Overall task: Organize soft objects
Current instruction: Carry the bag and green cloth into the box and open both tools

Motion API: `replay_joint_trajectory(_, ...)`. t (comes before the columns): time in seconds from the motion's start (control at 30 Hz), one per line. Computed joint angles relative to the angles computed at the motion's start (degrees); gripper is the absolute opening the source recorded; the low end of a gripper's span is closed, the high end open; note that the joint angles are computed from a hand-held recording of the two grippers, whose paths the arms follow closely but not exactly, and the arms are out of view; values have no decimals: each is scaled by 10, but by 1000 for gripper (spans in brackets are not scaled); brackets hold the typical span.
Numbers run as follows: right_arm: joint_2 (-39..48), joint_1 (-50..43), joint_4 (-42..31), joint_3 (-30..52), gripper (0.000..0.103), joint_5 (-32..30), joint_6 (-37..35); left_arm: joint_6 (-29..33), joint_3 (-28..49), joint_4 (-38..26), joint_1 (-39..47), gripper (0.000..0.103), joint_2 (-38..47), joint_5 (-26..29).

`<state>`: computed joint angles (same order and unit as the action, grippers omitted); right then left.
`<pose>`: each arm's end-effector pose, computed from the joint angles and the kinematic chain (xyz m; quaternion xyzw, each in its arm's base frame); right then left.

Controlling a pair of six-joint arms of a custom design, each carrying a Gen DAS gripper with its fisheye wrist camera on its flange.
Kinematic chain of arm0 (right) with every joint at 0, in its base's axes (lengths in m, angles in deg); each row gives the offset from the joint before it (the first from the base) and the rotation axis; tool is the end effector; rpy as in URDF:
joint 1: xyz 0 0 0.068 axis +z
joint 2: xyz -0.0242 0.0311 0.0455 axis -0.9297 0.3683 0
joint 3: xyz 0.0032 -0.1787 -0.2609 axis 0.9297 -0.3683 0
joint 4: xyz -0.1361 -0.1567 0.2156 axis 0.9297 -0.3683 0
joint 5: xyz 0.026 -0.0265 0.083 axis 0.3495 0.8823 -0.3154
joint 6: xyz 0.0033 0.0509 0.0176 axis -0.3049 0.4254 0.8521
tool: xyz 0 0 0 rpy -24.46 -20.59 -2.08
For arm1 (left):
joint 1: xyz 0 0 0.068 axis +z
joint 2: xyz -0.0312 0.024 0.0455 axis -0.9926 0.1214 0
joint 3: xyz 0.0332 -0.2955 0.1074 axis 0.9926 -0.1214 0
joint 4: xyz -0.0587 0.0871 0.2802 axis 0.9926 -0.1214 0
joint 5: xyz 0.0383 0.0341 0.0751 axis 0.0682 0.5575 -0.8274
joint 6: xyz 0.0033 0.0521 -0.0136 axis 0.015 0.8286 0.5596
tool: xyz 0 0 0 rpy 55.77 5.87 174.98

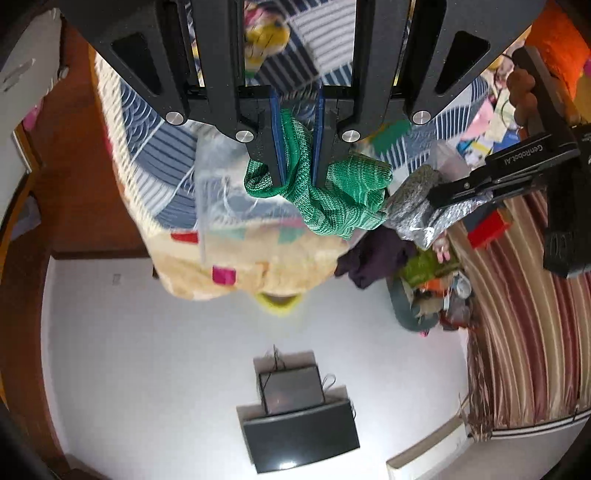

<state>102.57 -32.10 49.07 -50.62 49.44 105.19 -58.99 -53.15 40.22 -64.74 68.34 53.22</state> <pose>0.1399 0.0853 0.1698 0.0192 0.8639 0.0915 0.4949 0.2714 0.0617 0.1364 0.2155 0.8350 -0.2220 0.4551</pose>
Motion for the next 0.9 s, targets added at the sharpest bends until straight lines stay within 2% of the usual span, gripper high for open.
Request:
replay_joint_trajectory(0.13, 46, -51, 35, 21, 13, -29, -34, -52, 12, 50, -26, 20, 9, -21)
replay_joint_trajectory(0.37, 150, -91, 86, 59, 13, -45, -65, -118, 53, 98, -95, 20, 67, -104)
replay_joint_trajectory(0.7, 303, -121, 114, 119, 13, -66, -90, -137, 127, 101, -157, 20, 178, -168)
replay_joint_trajectory(0.9, 382, -131, 102, 150, 13, -80, -100, -137, 170, 79, -166, 20, 231, -194)
